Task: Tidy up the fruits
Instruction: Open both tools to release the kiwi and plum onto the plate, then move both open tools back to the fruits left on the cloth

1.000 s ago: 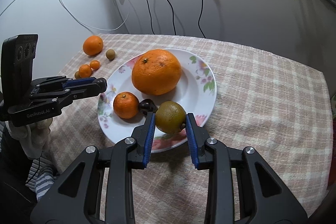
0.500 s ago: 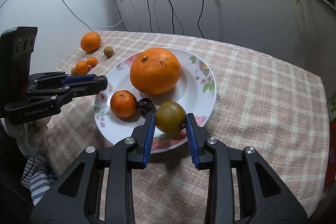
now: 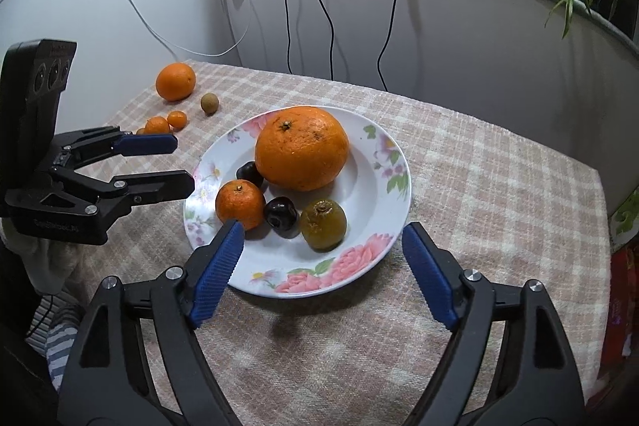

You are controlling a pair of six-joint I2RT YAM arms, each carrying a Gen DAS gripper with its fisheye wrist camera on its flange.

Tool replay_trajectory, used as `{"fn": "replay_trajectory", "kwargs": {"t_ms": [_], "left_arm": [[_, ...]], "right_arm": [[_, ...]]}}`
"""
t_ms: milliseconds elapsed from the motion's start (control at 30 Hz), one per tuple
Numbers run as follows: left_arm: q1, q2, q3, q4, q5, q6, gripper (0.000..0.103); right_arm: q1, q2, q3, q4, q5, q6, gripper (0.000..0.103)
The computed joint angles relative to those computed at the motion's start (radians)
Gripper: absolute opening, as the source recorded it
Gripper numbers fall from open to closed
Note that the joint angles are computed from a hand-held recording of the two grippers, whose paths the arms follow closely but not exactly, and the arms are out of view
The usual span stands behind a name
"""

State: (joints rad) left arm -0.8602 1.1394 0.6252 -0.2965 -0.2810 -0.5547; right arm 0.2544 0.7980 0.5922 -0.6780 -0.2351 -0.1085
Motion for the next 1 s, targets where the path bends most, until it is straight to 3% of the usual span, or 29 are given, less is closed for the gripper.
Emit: {"fn": "replay_trajectory", "kwargs": {"t_ms": [533,1000], "left_arm": [[-0.004,-0.071,-0.022,-0.050,-0.053,-0.014,0.075],[0.082,-0.247,-0.100,-0.132,-0.053,-0.016,0.075]], "right_arm": [[0.078,0.039,0.042,0.003,0.063,0.046,0.085],[0.261,0.144,0.119,0.055,0.140,0.122,0.085]]}}
